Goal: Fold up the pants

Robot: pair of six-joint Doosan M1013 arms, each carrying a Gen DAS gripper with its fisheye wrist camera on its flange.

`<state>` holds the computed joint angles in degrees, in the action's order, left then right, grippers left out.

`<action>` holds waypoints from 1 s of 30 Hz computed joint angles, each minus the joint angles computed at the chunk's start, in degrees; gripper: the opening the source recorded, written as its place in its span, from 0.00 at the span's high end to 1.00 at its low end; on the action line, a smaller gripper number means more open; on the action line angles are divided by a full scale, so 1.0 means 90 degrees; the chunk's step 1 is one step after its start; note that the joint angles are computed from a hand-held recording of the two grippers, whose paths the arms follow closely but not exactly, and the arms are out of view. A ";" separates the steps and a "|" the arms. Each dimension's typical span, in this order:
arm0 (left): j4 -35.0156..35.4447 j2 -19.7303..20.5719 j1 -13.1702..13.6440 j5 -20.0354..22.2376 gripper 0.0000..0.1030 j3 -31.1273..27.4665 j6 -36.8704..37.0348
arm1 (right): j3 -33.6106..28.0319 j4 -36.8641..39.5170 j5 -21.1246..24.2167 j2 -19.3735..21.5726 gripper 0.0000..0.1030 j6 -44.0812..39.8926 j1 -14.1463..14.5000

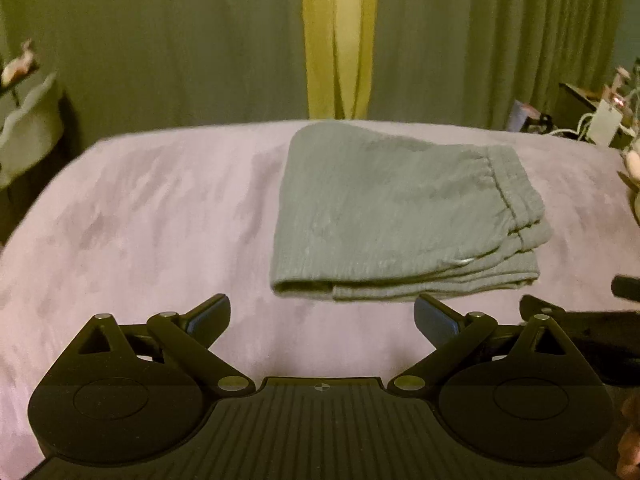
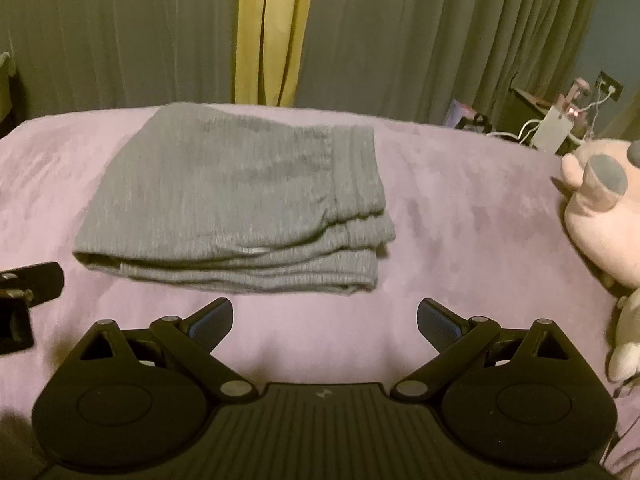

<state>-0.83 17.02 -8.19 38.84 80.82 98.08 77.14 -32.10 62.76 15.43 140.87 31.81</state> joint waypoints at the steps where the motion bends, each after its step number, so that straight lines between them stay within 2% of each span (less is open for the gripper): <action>1: 0.0006 0.0006 -0.0020 -0.0026 0.02 -0.0023 0.0066 | -0.0034 0.0007 -0.0024 0.0009 0.04 0.0020 -0.0011; 4: -0.0037 0.0043 -0.0058 -0.0114 0.02 -0.0089 0.0275 | -0.0146 0.0211 -0.0161 0.0023 0.04 0.0188 -0.0102; 7: -0.0020 0.0121 -0.0078 -0.0147 0.01 -0.0198 0.0288 | -0.0206 -0.0002 -0.0260 0.0063 0.04 0.0323 -0.0108; 10: 0.0099 0.0208 -0.0108 -0.0133 0.01 -0.0300 0.0202 | -0.0231 -0.0307 -0.0191 0.0184 0.04 0.0160 -0.0082; 12: 0.0262 0.0264 -0.0150 -0.0198 0.01 -0.0322 0.0139 | -0.0171 -0.0194 -0.0336 0.0213 0.04 -0.0020 -0.0118; 15: 0.0269 0.0388 -0.0169 -0.0018 0.01 -0.0453 0.0070 | -0.0042 0.0048 -0.0589 0.0236 0.04 -0.0166 -0.0192; 18: 0.0465 0.0538 -0.0218 0.0191 0.01 -0.0590 -0.0101 | 0.0078 -0.0115 -0.0691 0.0269 0.04 0.0030 -0.0209; 23: 0.1267 0.0652 -0.0340 0.0063 0.01 -0.0569 -0.0510 | 0.0217 0.0243 -0.0992 0.0228 0.04 0.0296 -0.0389; 26: 0.1059 0.0760 -0.0329 0.0246 0.01 -0.0692 -0.0390 | 0.0305 0.0323 -0.1071 0.0218 0.04 0.0540 -0.0462; 30: 0.1148 0.0863 -0.0341 0.0395 0.01 -0.0806 -0.0581 | 0.0329 0.0362 -0.1131 0.0235 0.04 0.0525 -0.0503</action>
<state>9.50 24.79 -11.26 42.40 73.57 92.84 80.11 -28.83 52.58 17.55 145.60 27.28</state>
